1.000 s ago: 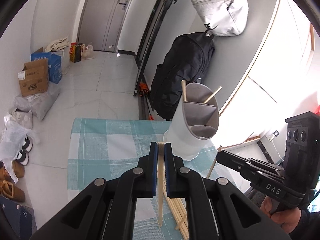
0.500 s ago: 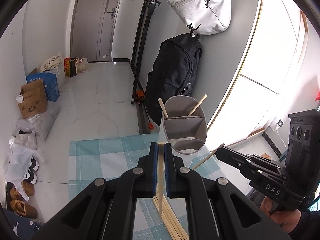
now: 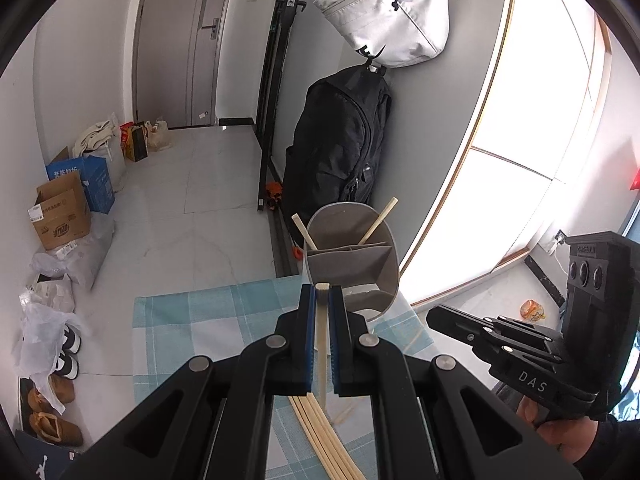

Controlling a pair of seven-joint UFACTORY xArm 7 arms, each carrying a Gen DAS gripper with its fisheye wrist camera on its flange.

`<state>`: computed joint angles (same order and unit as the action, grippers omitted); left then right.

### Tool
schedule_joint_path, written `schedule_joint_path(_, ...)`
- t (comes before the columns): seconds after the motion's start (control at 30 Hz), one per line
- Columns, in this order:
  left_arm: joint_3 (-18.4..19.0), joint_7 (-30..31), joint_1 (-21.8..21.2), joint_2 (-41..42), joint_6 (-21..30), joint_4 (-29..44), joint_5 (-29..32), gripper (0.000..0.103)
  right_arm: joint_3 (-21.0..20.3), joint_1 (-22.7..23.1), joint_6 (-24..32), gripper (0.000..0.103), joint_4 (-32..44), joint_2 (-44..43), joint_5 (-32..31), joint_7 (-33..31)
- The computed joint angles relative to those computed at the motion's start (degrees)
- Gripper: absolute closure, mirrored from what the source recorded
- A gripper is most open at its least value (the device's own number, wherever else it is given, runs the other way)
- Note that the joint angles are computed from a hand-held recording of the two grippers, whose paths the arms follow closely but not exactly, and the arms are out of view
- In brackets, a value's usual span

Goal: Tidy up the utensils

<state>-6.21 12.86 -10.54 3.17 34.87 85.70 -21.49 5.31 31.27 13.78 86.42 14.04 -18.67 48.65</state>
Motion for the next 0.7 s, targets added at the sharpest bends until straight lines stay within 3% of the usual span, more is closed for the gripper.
schedule_joint_path(0.13, 0.1, -0.1, 0.3, -0.2, 0.3, -0.7, -1.1, 0.101, 6.7, -6.9, 4.0, 0.100, -3.0, 0.0, 16.7, -8.7)
schedule_joint_path(0.3, 0.4, 0.5, 0.7, -1.0, -0.3, -2.3, -3.1, 0.101, 5.9, -8.3, 11.7, 0.100, -5.0, -0.6, 24.1, -9.1)
schedule_joint_path(0.37, 0.6, 1.3, 0.9, -1.4, -0.7, -3.2, -4.6, 0.101, 4.7, -8.2, 13.9, 0.098, -6.1, -1.5, 23.7, -7.5)
schedule_joint_path(0.47, 0.8, 2.0, 1.2, -1.6, -0.4, -3.6, -5.8, 0.101, 3.2, -8.7, 18.8, 0.079, -7.0, -2.6, 22.3, -3.9)
schedule_joint_path(0.7, 1.2, 4.3, 1.6, -2.2, 0.0, -4.8, -8.8, 0.101, 2.6, -11.6, 28.6, 0.079, -3.0, 0.3, 24.4, -3.5)
